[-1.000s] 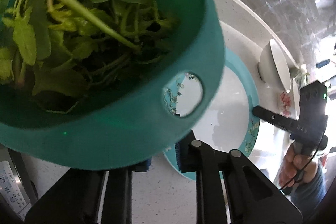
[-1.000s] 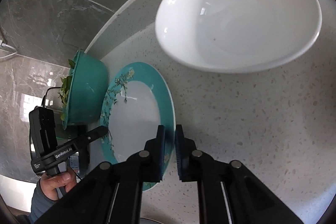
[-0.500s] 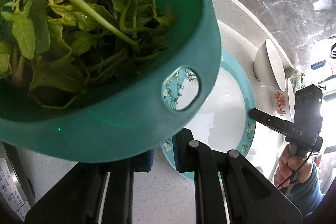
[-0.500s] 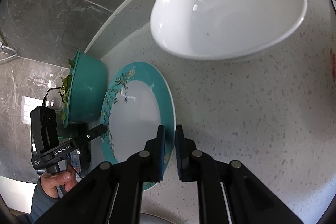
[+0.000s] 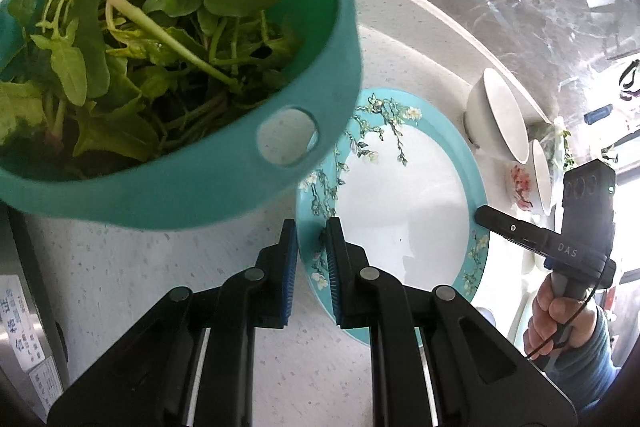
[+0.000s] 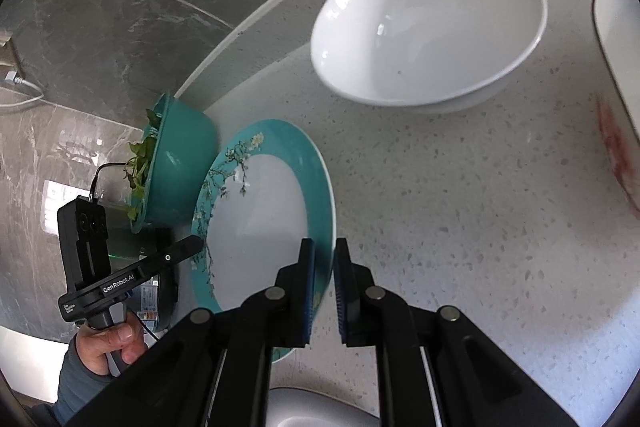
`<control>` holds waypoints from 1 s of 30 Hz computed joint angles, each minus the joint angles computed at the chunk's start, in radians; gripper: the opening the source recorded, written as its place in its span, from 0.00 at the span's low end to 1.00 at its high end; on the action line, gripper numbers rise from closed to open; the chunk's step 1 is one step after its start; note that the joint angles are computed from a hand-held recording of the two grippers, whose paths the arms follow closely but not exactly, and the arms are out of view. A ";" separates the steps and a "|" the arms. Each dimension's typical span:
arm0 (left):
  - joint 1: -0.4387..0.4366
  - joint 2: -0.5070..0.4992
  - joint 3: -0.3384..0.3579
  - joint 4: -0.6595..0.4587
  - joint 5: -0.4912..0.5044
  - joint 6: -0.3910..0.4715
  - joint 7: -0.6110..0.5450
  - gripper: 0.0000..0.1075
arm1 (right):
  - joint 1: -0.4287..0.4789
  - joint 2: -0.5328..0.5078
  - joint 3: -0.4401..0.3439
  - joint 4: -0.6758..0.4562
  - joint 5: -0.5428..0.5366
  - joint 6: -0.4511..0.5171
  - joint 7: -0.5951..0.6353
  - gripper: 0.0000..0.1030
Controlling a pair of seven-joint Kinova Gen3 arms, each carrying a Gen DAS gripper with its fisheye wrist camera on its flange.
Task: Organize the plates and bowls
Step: 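Lift the teal branch-pattern plate and carry it over the grey-rimmed plate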
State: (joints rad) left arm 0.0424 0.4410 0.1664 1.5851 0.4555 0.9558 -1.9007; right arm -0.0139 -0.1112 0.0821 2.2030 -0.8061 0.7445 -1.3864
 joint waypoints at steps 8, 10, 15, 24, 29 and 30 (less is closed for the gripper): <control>-0.017 -0.062 0.001 0.041 0.024 0.009 -0.036 0.11 | -0.021 -0.078 -0.009 0.004 0.063 -0.002 -0.079 0.11; -0.013 -0.088 -0.002 0.059 0.030 0.007 -0.038 0.11 | -0.032 -0.101 -0.009 0.007 0.077 -0.002 -0.103 0.11; -0.021 -0.157 -0.014 0.106 0.050 0.018 -0.065 0.11 | -0.061 -0.172 -0.003 0.017 0.119 0.012 -0.167 0.11; 0.025 -0.314 -0.038 0.217 0.075 0.030 -0.065 0.11 | -0.089 -0.340 -0.001 0.037 0.232 0.078 -0.302 0.11; 0.078 -0.425 -0.042 0.312 0.078 0.019 -0.027 0.11 | -0.092 -0.462 -0.010 0.059 0.300 0.144 -0.384 0.11; 0.090 -0.445 -0.042 0.329 0.075 0.020 -0.015 0.11 | -0.094 -0.484 -0.009 0.066 0.309 0.155 -0.399 0.11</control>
